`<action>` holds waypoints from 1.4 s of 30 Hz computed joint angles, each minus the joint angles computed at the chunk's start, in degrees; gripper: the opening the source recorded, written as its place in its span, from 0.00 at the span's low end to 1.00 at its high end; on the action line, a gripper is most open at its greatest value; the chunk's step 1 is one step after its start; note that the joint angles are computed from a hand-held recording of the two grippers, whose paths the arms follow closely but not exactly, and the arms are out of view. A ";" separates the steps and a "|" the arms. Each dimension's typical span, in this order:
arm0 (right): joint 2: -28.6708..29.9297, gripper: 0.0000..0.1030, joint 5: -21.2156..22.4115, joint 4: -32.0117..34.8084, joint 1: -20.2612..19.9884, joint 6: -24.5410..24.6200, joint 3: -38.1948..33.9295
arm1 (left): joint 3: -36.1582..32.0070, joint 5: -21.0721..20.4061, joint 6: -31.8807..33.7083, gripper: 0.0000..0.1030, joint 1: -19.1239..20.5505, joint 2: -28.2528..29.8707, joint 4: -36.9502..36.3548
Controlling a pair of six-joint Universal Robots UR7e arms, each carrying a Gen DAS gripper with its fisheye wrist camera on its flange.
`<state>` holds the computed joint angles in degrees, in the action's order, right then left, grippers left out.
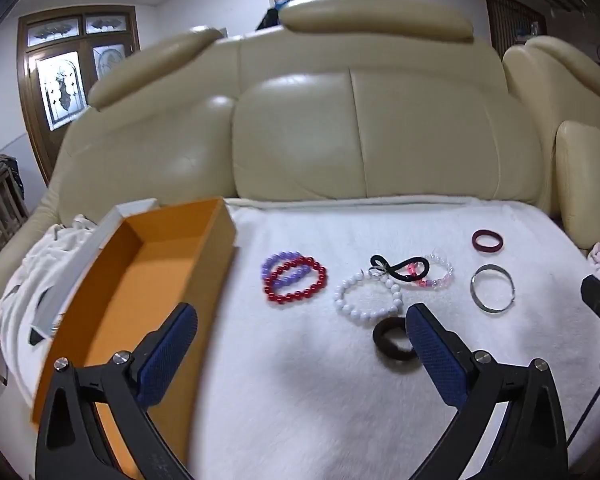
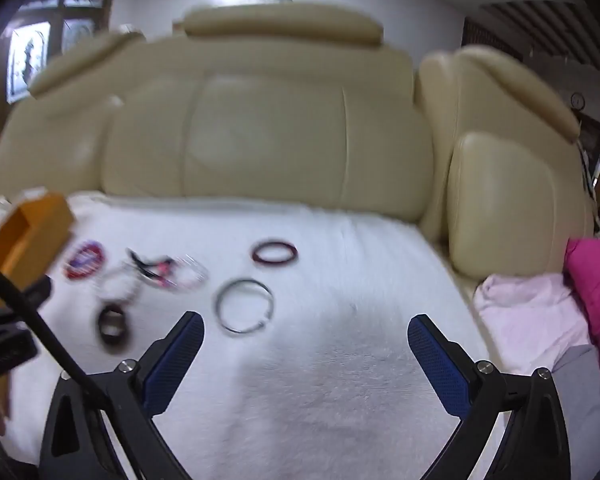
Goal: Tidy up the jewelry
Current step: 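Move both tools toward the jewelry on the white towel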
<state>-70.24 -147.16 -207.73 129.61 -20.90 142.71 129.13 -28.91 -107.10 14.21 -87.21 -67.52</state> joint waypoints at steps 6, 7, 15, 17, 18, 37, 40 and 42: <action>-4.07 1.00 2.35 2.28 5.97 3.45 0.30 | -1.36 -1.08 -8.68 1.00 -3.13 -2.26 10.15; -2.51 1.00 2.90 3.56 5.97 4.94 -0.82 | -1.38 -0.96 -9.37 1.00 -3.12 -2.83 10.90; -0.58 1.00 8.05 12.03 2.88 12.78 -1.42 | -0.66 -0.17 -9.18 1.00 -0.51 -4.93 11.66; -2.76 1.00 10.32 17.04 1.96 16.31 -1.81 | -0.56 -0.05 -8.66 1.00 0.18 -4.99 11.37; -2.94 1.00 11.01 17.57 1.68 16.68 -1.81 | -0.49 0.05 -8.53 1.00 0.35 -5.11 11.30; -3.02 1.00 12.49 19.02 -0.11 15.88 -2.24 | -1.27 1.47 -8.36 1.00 1.75 -3.92 9.96; -3.10 1.00 12.82 19.11 -0.42 15.80 -2.19 | -1.24 1.56 -8.22 1.00 1.83 -4.02 9.79; -3.22 1.00 12.96 19.05 -0.75 15.72 -2.10 | -1.39 1.59 -8.29 1.00 1.95 -3.84 9.97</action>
<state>-73.46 -134.20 -188.69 128.86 -5.19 140.62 127.74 -27.33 -115.39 16.17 -91.05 -57.55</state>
